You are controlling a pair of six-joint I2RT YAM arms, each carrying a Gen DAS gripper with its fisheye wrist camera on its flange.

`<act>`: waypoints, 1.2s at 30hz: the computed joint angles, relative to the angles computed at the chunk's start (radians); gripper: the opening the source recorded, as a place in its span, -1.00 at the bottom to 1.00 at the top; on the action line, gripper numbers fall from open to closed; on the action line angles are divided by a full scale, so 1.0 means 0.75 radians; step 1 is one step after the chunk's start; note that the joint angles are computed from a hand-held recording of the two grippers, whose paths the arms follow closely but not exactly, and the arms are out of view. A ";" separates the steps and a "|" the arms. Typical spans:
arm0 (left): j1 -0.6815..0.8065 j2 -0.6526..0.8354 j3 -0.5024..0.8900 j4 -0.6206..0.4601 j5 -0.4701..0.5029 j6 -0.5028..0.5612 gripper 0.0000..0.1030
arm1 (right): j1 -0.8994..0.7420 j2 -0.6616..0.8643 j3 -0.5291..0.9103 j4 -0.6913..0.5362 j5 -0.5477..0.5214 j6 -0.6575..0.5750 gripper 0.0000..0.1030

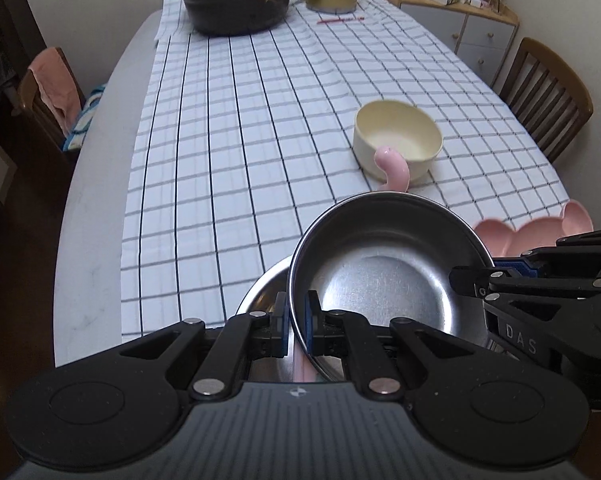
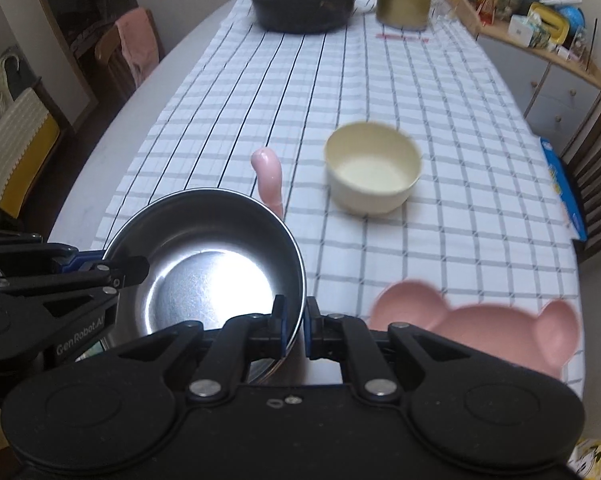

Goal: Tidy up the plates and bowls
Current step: 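Lower the pink-handled bowl into the large steel bowl with both grippers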

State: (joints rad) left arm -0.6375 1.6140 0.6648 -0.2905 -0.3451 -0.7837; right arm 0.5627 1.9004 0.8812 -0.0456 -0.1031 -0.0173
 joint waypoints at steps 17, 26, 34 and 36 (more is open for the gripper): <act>0.036 0.155 -0.206 0.346 0.102 0.098 -0.88 | 0.153 0.177 -0.055 0.129 0.129 0.134 -0.83; 0.051 0.217 -0.221 0.421 0.105 0.135 -0.87 | 0.187 0.234 -0.047 0.174 0.181 0.133 -0.83; 0.071 0.217 -0.231 0.443 0.129 0.154 -0.87 | 0.181 0.236 -0.029 0.148 0.176 0.162 -0.82; 0.080 0.216 -0.233 0.449 0.145 0.159 -0.87 | 0.172 0.238 -0.016 0.131 0.159 0.171 -0.79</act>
